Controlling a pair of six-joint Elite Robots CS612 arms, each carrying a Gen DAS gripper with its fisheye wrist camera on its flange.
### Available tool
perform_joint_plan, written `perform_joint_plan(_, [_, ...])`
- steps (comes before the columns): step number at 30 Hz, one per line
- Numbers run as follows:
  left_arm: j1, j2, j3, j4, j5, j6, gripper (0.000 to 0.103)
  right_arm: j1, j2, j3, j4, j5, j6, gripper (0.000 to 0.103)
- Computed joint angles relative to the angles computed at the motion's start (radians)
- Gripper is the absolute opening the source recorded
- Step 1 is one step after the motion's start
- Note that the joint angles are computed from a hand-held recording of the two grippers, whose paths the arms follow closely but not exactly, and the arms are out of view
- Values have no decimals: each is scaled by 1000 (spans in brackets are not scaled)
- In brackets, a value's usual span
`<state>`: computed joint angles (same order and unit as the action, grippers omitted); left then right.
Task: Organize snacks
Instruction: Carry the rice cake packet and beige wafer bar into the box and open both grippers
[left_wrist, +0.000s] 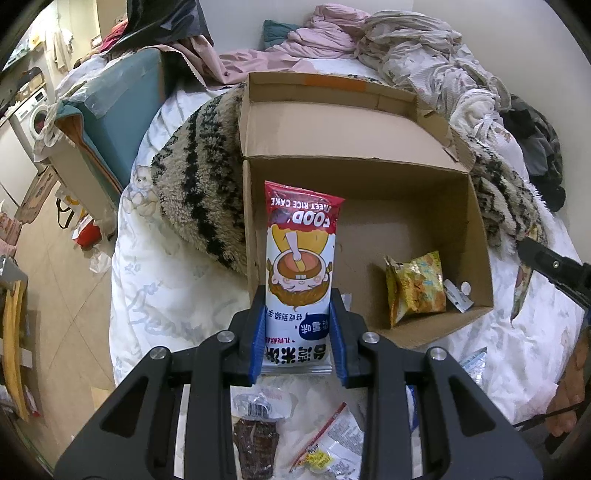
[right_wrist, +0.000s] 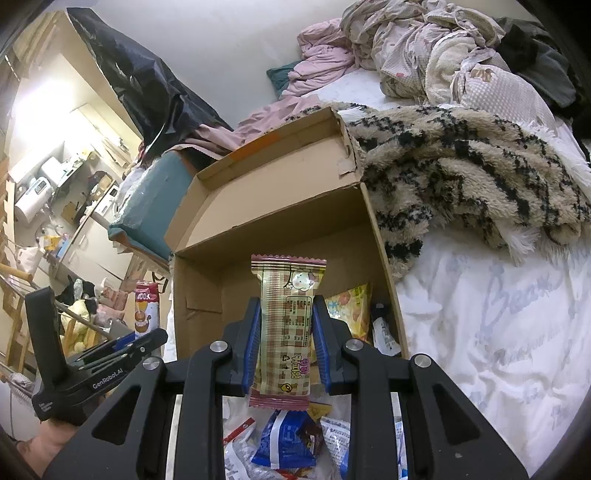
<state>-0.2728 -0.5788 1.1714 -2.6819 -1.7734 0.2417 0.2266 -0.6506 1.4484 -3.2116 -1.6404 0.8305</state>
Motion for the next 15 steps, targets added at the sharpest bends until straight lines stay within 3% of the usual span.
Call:
perform_joint_plan(9, [7, 34, -34, 7, -14, -59, 26, -12, 15, -14, 18, 30, 21, 28])
perform_joint_plan(15, [10, 46, -42, -4, -95, -83, 26, -17, 36, -45, 55, 42, 38, 28])
